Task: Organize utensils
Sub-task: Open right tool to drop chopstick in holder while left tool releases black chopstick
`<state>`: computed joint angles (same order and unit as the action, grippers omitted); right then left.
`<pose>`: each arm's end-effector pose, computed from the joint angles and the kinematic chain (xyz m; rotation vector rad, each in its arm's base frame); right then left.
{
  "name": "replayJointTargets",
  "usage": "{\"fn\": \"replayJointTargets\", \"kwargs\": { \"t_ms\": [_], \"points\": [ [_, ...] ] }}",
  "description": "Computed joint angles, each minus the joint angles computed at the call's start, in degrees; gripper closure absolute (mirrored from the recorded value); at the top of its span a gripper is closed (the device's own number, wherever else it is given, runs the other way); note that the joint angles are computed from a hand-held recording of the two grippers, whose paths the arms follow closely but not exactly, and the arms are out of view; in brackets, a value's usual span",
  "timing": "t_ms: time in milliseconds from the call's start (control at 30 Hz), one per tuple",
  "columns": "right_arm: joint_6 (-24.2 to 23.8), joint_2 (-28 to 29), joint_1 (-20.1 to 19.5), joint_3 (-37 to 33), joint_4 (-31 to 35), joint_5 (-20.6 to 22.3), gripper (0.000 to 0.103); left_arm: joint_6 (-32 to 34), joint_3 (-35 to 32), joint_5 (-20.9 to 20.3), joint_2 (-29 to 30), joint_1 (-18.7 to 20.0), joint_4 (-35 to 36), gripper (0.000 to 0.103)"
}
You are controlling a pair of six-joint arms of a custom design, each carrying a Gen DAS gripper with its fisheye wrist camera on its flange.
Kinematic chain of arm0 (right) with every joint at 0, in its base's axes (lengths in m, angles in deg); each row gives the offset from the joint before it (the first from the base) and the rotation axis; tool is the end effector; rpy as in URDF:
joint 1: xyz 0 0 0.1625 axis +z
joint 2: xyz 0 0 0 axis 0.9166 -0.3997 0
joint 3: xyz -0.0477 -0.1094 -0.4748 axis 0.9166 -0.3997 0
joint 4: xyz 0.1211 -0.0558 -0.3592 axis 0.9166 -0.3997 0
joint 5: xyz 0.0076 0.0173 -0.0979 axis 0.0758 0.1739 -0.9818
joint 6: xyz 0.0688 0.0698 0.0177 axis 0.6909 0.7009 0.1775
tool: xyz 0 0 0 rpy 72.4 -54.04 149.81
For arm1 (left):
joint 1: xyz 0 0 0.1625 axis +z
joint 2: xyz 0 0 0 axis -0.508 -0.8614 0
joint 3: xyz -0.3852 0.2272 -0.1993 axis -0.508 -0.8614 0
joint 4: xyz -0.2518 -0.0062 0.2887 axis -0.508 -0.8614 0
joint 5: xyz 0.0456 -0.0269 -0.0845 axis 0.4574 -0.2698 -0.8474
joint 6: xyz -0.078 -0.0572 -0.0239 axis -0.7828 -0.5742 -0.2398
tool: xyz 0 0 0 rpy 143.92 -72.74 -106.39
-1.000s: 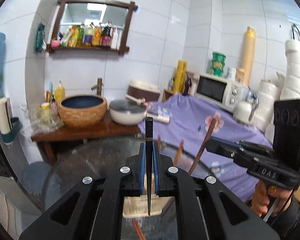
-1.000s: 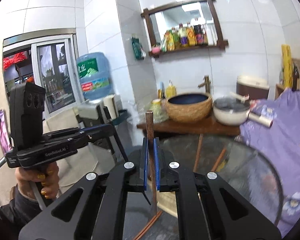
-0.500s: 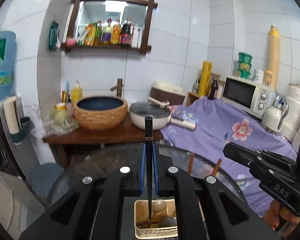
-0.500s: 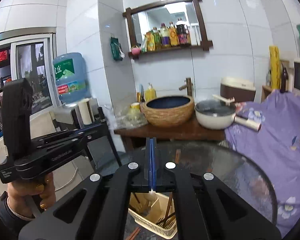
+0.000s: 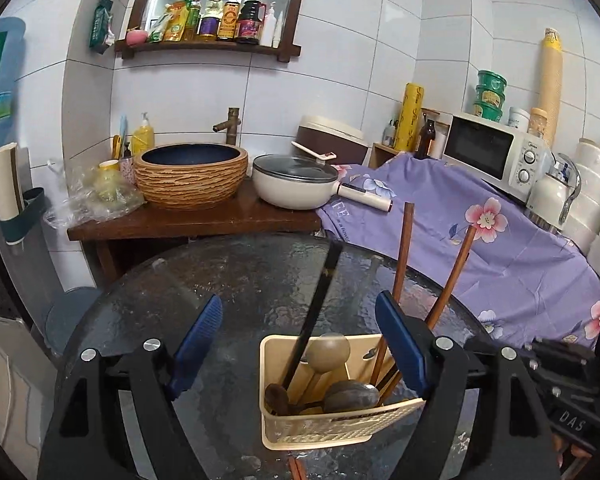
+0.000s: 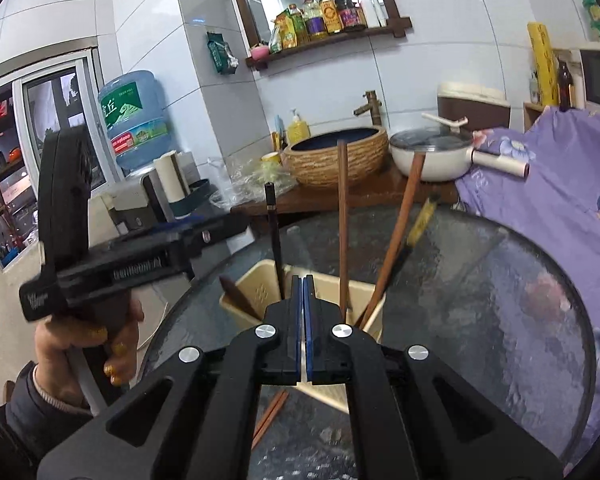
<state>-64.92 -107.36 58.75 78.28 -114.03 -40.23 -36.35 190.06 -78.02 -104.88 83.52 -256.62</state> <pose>0.5033 -0.5401 0.1029 0.9619 -2.5676 1.1247 -0.1491 -0.5229 0.4823 0.6763 2.3070 -1.2354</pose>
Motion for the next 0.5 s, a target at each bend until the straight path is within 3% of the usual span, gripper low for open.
{"fn": "replayJointTargets", "kwargs": {
  "t_ms": [167,300,400,433,467,500],
  "points": [
    [-0.45,-1.35,-0.34,8.30,-5.13,2.00,0.101,-2.41,2.94,-3.26,-2.69,0.76,-0.29,0.025],
    [-3.05,-2.78,-0.14,15.45,-8.87,5.90,0.101,-1.93,5.11,-2.93,-3.85,0.65,-0.76,0.024],
    [-0.24,-3.67,-0.29,20.76,-11.92,7.71,0.100,-1.76,5.92,-2.67,-4.85,0.51,-0.48,0.024],
    [1.10,-3.87,-0.56,22.19,-12.63,8.39,0.091,-1.65,6.41,-2.53,-5.33,0.35,-1.03,0.023],
    [2.30,-3.94,-0.83,23.51,-13.29,8.82,0.065,-1.70,6.93,-2.20,-5.70,0.14,-1.62,0.020],
    [3.33,-3.68,-0.99,25.10,-14.83,8.52,0.047,-1.92,7.44,-1.83,-6.09,-0.01,-1.84,0.020]
  ]
}}
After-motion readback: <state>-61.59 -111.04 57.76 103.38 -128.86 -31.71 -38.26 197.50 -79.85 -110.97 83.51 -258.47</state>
